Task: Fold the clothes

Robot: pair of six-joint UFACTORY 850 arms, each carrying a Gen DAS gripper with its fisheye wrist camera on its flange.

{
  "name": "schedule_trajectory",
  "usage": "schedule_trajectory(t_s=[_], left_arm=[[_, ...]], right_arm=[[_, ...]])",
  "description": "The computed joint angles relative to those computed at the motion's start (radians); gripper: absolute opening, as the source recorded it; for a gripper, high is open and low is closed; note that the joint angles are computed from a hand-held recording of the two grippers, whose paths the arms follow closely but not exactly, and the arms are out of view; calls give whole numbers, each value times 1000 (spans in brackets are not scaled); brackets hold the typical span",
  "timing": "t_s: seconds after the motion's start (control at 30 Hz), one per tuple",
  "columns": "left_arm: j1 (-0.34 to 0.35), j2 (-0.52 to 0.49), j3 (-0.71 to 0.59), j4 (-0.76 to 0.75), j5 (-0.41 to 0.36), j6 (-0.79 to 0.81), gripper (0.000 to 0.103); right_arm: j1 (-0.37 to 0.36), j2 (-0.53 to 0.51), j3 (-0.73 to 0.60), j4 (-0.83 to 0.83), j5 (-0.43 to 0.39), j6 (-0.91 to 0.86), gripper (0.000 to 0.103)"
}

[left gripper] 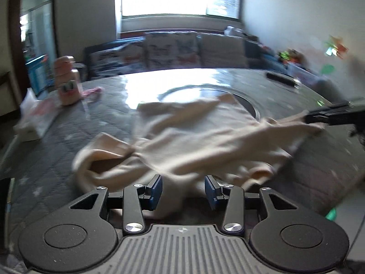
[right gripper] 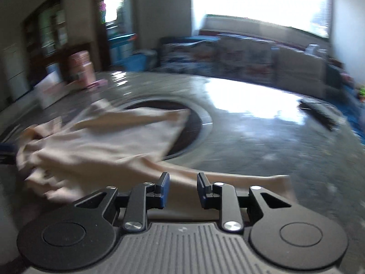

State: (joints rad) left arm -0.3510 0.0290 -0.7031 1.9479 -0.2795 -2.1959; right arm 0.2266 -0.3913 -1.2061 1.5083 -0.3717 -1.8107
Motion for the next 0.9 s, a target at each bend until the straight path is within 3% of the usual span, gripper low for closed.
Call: schedule_trajectory(t_s=[0.07,0.23,0.47,0.6,0.67,0.7,0.73,0.8,0.9], left_arm=[[-7,-17,-6,28,16,-11,44],[-26,-61,-27,21,24,18,44],[-26,-73,-24,114,26,-69,44],[-17,-86,-29,164,33,-119,19],[-14,-87,-27,205,33,-159,12],[-21,-81,-23,208,25,-164,8],[-21,-76,-19,227,21,-179,7],[-20,-61,-11,255,20,-200,6],[-20,-24,5,316,31,-245,5]], right_arm=[[18,3,2,-64,-40,1,33],[65,4,10,-217,-124,2,35],[113,11,30,-294,-164,-79,38],[139,14,45,-237,-145,-186,38],[152,10,49,-202,-127,-233,36],[155,7,49,-201,-124,-236,33],[156,5,48,-199,-125,-238,21],[154,5,51,-185,-135,-250,8],[138,26,62,-177,-172,-257,5]])
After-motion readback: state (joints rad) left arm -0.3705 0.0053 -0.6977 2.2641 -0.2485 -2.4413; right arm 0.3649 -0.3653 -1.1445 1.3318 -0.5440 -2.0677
